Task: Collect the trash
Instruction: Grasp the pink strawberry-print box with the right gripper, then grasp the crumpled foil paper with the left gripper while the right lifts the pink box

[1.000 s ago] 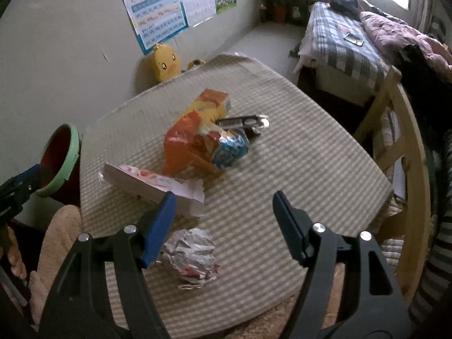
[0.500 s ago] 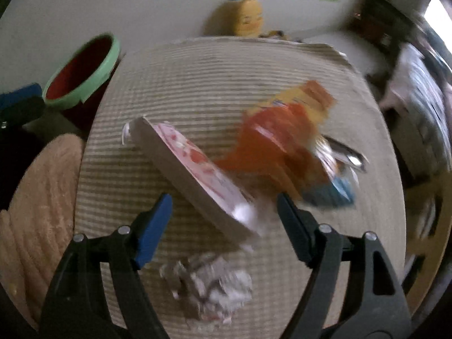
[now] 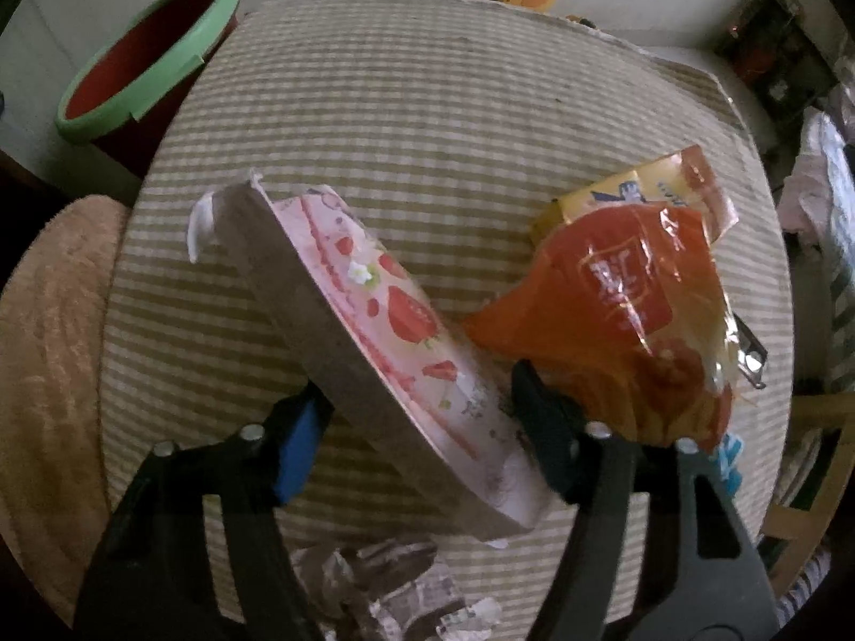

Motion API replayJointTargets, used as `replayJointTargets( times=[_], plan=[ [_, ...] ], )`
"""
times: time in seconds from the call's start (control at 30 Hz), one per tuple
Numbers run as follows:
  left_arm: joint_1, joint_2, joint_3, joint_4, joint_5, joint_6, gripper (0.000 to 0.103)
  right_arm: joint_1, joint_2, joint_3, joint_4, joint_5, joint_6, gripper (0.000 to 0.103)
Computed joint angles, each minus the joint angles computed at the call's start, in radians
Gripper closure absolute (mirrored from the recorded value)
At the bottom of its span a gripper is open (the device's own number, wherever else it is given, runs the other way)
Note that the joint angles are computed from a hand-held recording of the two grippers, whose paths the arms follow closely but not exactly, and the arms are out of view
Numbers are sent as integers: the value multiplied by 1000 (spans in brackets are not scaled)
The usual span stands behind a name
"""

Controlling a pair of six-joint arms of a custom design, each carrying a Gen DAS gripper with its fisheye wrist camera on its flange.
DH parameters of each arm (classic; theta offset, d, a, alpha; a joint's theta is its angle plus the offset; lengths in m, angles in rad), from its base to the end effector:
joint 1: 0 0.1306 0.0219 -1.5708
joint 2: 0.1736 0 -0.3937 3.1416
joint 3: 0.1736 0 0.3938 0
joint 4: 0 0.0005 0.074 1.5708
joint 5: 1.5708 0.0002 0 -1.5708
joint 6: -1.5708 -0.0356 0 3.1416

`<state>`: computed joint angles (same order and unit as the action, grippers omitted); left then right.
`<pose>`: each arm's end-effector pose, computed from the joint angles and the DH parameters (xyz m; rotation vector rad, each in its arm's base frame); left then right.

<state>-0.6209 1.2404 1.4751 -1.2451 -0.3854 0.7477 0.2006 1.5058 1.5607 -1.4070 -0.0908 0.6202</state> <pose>0.3329 -0.2223 0.5203 -0.2950 2.4573 -0.0759 0.4711 0.0986 0.4367 -1.1736 2.6610 0.0627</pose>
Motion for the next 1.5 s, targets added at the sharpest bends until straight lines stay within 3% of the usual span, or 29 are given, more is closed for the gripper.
replayJointTargets(
  times=[0.27,0.37,0.57,0.77,0.83,1.0,1.2,1.27,1.3,1.37,1.5],
  plan=[
    [-16,8,15,-8,-15,-5,46,-18,-25,-6,-28,-64,8,54],
    [-24,9,18,-8,-14,-13,46,-50,-14,35,-90,-158,-18,59],
    [-59,18,20,35,19,-49,46,-123,-12,102,-137,-304,-115,60],
    [-145,96,38,81,134,-148,46,-248,-75,154,-66,-362,-228,60],
    [-175,149,66,96,194,-222,46,-289,-89,158,-40,-362,-262,60],
    [-191,250,130,120,288,-309,46,-359,-83,150,-14,-357,-316,60],
    [-181,354,201,77,392,-276,46,-399,-108,103,1,-391,-337,60],
    [-184,376,209,59,387,-273,48,-398,-111,97,2,-398,-341,60],
    [-183,383,215,38,396,-263,55,-394,-112,92,5,-398,-340,60],
    [-169,360,183,61,430,-229,63,-390,-112,84,10,-391,-333,60],
    [-148,301,132,85,415,-193,67,-384,-127,56,1,-385,-326,60]
  ],
)
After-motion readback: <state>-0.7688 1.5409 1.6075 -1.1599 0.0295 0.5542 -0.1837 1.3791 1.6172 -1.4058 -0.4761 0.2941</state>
